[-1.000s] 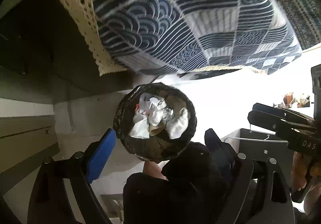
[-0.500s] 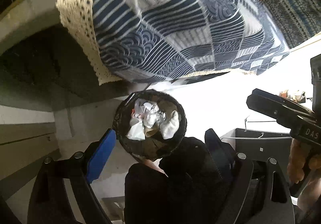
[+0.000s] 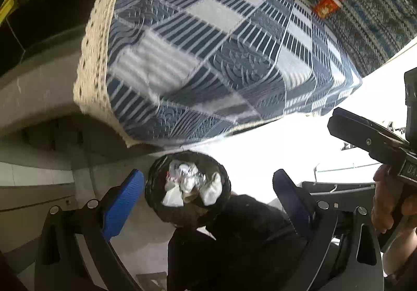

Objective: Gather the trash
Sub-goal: 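Raise both tools back up over the cloth toward the remaining trash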

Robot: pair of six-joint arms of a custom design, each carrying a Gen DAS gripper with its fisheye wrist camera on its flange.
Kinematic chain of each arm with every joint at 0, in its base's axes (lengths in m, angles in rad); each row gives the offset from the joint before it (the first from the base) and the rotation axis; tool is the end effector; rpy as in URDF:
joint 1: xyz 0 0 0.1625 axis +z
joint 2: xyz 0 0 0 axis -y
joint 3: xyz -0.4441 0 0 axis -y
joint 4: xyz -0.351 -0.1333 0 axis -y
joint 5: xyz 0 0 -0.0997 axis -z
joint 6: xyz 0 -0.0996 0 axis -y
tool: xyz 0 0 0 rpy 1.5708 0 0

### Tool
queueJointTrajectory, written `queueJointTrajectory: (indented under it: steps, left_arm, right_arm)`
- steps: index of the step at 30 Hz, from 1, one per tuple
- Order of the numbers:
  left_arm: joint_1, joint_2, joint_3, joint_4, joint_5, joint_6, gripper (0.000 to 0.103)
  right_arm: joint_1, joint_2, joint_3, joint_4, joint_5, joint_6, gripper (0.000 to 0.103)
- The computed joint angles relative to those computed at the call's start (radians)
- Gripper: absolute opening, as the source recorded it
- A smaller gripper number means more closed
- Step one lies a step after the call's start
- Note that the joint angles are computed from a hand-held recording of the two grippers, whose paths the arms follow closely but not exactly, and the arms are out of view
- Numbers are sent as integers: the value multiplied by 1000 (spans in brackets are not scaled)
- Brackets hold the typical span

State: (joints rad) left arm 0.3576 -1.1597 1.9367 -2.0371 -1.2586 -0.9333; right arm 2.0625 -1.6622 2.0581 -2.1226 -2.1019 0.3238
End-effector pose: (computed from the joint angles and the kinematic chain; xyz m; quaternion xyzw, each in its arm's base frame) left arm -0.4051 -0.3263 0.2028 0.1600 0.9630 -0.0620 0.2076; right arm 0.2596 -0.3092 0.4000 0.0603 -0.9603 0.1727 0.2104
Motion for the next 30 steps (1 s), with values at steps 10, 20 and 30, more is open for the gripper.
queueJointTrajectory:
  steps: [10,20,30]
  left_arm:
    - [7,88,-163,46,68,32,96]
    - [36,183,-323,83,133,36,96]
    - [87,307,-519,172,159,63,96]
  right_arm:
    - [-64,34,-137,1,32,-150,86]
    - [-160,95,-295,21,79,-310,98]
    - [-258,178,-439,42,160,-445,98]
